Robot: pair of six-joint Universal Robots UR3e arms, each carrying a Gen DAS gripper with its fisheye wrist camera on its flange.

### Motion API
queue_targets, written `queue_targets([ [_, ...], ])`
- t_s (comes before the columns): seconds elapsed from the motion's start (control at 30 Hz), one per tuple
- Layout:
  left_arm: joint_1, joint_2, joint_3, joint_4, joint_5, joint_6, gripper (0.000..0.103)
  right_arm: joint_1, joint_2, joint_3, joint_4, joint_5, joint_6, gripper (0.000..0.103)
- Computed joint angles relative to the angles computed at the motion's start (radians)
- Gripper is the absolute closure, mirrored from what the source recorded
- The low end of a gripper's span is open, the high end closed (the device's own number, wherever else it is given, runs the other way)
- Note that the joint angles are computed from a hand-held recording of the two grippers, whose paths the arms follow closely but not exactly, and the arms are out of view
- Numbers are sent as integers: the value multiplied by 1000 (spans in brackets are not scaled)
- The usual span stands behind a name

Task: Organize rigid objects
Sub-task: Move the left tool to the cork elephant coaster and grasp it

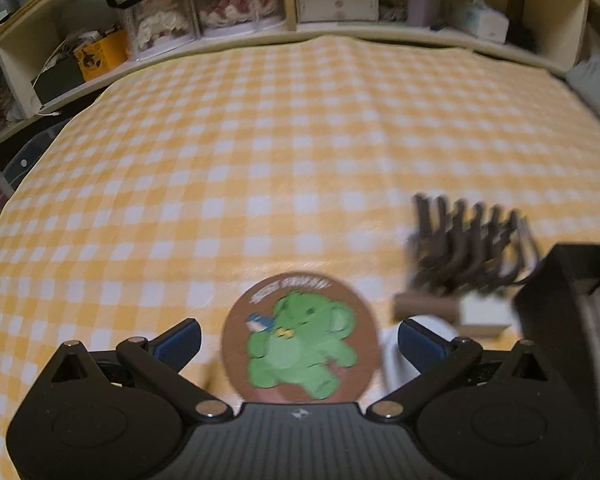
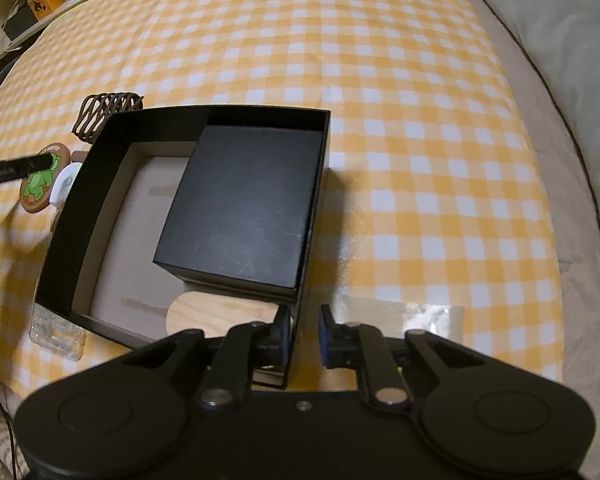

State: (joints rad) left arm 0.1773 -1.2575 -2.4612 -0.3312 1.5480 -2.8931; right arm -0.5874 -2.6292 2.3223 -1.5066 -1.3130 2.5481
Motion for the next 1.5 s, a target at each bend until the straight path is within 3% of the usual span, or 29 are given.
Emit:
queue_targets([
  [0.1,72,25,-41,6,-48,76,0,54,28,-3,-49,-11,51,97],
  [0.2,186,81,-66,-57,-156,219,0,58,35,-16,-40,-9,56,97],
  [0.3,303,151,-83,-172,-253,385,0,29,15,-27,0,2,28,97],
  [0.37,389,208,-71,-317,-336,498,0,33,20,-31,-1,2,30,97],
  [0.43,408,212,-44,-421,-351,570,0,43,27,-30,-11,-1,34,97],
  [0.53,431,249,-123,-343,-378,660,0,51,28,-28,-15,2,42,97],
  [0.73,276,47,-141,22,-280,436,0,77,36,-14,-49,-6,72,97],
  [0.97,192,-87,-139,228,-228,347,0,91,67,-20,-79,-21,124,95],
  [1.17,216,-85,-126,193,-262,321,5,61,60,4,-88,-24,99,96],
  [1.3,219,-74,-127,186,-257,311,5,102,101,24,-149,-47,139,96],
  [1.5,228,-29,-130,173,-245,218,5,204,180,41,-255,-102,209,96],
])
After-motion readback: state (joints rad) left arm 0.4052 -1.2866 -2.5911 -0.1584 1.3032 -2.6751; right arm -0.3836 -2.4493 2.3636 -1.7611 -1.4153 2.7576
